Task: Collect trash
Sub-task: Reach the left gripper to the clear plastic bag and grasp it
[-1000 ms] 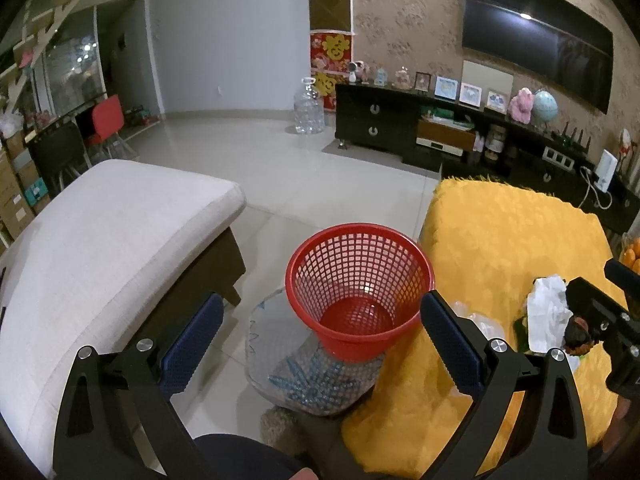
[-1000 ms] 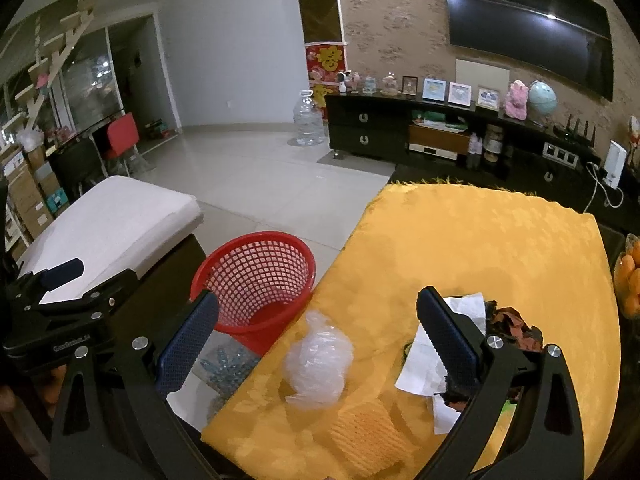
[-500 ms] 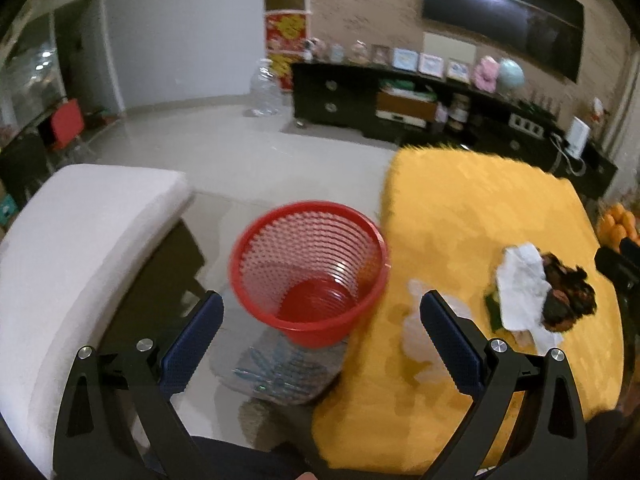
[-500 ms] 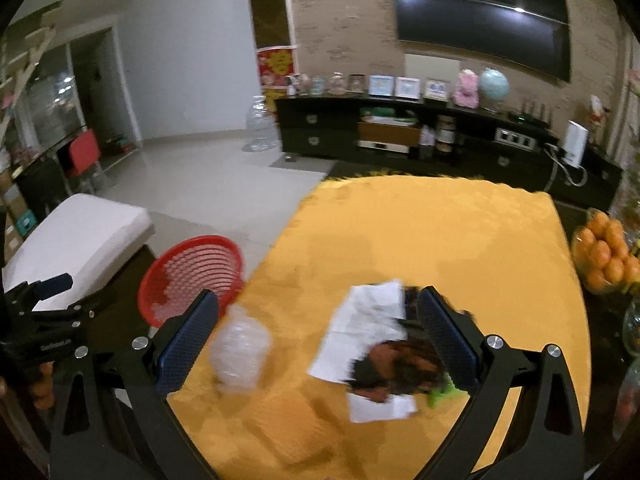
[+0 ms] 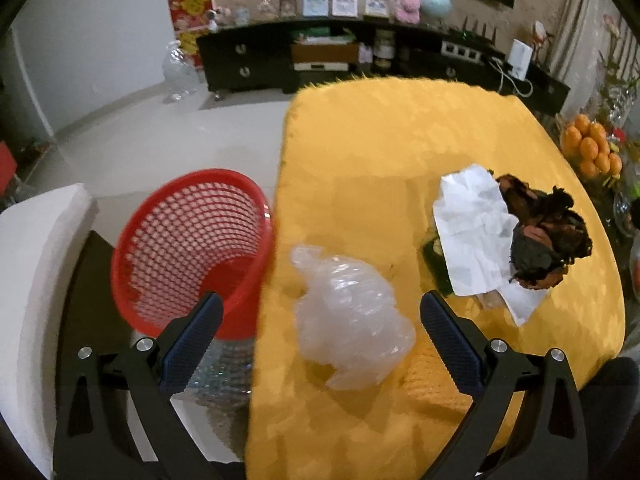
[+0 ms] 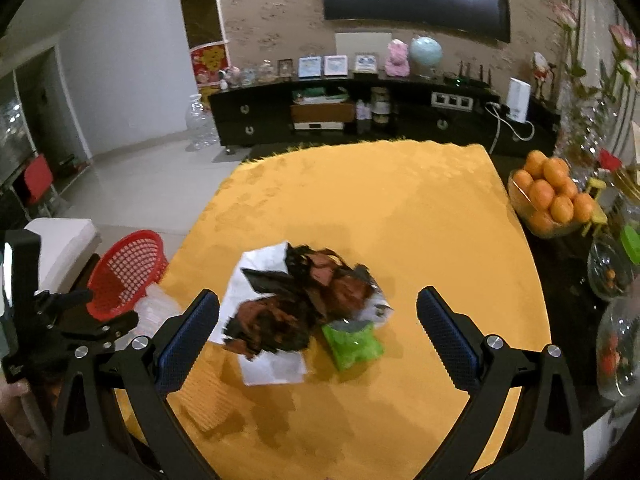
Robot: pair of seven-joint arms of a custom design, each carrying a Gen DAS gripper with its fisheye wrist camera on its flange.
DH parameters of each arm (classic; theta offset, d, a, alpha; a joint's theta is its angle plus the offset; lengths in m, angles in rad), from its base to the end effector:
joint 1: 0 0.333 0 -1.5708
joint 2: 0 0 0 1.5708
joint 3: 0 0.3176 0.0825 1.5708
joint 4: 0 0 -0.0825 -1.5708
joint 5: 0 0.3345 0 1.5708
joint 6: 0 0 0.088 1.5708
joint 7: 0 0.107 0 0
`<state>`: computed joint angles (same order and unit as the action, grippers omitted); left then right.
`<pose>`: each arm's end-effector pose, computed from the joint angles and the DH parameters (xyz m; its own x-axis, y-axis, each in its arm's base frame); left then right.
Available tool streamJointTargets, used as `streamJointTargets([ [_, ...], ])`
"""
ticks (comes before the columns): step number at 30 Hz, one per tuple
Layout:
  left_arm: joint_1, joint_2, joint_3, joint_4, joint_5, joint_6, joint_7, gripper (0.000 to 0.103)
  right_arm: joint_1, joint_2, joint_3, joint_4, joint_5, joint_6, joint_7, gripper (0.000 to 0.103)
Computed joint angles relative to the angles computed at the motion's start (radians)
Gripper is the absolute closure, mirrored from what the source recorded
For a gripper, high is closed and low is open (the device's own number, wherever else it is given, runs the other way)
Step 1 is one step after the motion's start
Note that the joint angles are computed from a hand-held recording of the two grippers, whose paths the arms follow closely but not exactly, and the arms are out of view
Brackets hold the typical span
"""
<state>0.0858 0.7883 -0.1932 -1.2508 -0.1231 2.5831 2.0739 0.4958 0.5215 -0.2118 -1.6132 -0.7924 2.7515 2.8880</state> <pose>0.7488 -0.0296 0.3812 -0.4085 -0.9124 -0.0275 -0.7519 0.3534 -0.5565 0.6385 0.2452 0.4147 -0.2693 -0.9576 -0.1027 -0.6393 0.2575 -0.7246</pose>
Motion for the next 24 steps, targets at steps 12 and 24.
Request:
streamJointTargets([
  [12, -0.033, 0.153, 0.015, 0.217, 0.036, -0.15, -0.011, 0.026, -0.02, 0.004, 0.023, -0.047, 0.047, 0.025, -0.04, 0.007],
  [24, 0.004, 0.135, -0.01, 0.173, -0.005, -0.128, 0.021, 0.058, -0.085, 0.091, 0.157, -0.001, 0.267, 0.169, -0.387, 0.007],
])
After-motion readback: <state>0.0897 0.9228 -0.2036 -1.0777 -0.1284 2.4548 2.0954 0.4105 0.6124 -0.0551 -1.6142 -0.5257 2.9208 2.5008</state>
